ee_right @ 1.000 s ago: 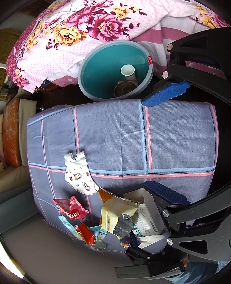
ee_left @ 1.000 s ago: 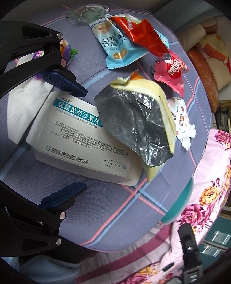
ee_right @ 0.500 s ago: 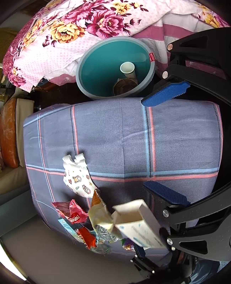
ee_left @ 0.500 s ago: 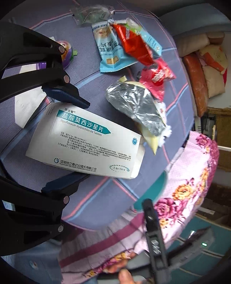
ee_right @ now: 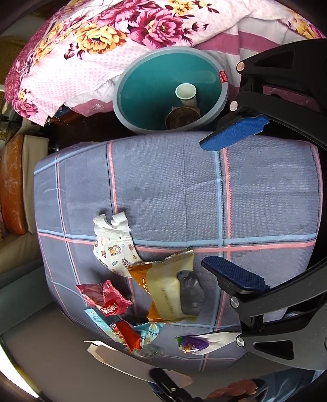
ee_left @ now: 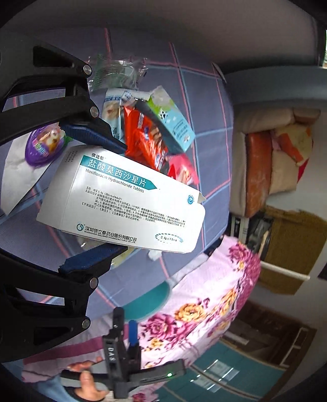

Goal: Collect trash
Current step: 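Grasp the orange snack wrapper with the right tool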

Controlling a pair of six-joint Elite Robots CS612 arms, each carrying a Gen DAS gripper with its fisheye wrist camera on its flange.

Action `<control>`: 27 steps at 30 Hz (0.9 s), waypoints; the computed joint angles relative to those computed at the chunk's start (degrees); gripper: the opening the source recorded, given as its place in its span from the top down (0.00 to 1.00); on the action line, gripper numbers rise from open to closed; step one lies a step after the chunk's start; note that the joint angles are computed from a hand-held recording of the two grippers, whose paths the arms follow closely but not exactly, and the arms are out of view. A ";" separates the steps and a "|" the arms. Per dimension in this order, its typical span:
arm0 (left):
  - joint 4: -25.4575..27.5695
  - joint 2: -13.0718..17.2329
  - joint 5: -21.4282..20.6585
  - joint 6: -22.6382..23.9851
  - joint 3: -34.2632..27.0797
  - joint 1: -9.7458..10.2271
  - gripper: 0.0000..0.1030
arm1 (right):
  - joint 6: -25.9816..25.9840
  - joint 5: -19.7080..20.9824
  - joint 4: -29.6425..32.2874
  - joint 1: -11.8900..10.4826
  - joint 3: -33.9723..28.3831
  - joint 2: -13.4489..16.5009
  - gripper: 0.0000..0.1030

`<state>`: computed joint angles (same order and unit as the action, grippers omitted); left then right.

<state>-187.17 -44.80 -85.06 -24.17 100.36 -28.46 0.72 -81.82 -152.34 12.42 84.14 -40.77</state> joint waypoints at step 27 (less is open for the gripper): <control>-3.41 0.75 -0.84 -7.62 1.49 3.33 0.30 | -7.34 12.57 15.07 3.57 -16.25 9.68 0.81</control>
